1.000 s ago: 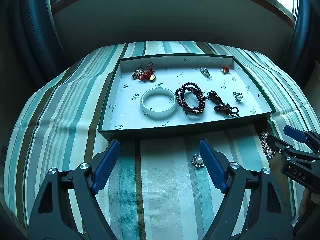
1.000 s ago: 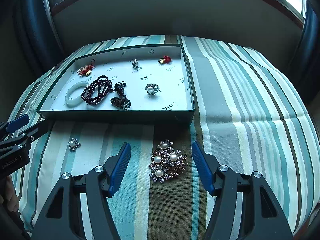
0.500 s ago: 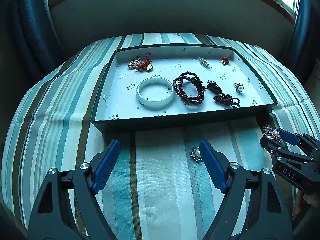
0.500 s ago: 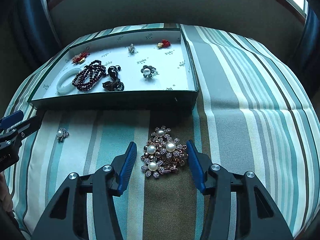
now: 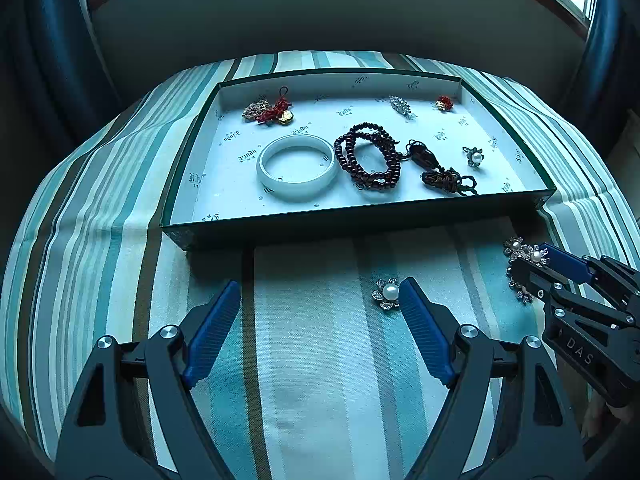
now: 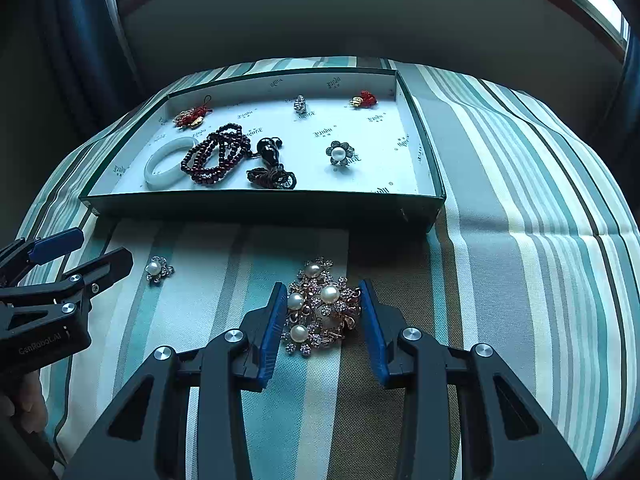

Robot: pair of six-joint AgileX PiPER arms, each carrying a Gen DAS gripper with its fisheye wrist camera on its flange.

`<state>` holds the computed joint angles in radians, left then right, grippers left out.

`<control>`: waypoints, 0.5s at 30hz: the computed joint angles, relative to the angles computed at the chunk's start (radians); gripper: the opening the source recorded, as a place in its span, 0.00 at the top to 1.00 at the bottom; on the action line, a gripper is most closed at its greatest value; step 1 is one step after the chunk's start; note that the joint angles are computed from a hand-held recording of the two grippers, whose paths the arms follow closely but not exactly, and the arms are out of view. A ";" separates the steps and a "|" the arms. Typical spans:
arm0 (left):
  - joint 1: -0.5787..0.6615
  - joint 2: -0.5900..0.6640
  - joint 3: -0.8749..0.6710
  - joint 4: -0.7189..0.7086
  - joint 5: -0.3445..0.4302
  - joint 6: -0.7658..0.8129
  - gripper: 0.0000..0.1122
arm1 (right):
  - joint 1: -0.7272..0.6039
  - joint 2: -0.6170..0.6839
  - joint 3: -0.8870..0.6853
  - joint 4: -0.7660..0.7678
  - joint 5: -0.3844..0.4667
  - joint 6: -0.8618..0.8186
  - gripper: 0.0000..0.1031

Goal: Organize jewelry
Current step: 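Move the left tool to the pearl flower pendant while the right tool approaches the large pearl brooch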

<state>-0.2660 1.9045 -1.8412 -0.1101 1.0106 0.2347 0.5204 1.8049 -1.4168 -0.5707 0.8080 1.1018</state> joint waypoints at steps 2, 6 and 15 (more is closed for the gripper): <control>-0.003 0.001 0.000 -0.001 0.000 0.002 0.28 | 0.000 0.001 0.000 -0.001 -0.004 0.001 0.64; -0.011 0.005 0.001 -0.005 0.001 0.009 0.28 | -0.004 -0.006 0.009 0.001 -0.012 0.002 0.64; -0.040 0.016 0.005 0.011 -0.001 0.006 0.28 | -0.009 -0.013 0.024 0.010 -0.031 -0.001 0.64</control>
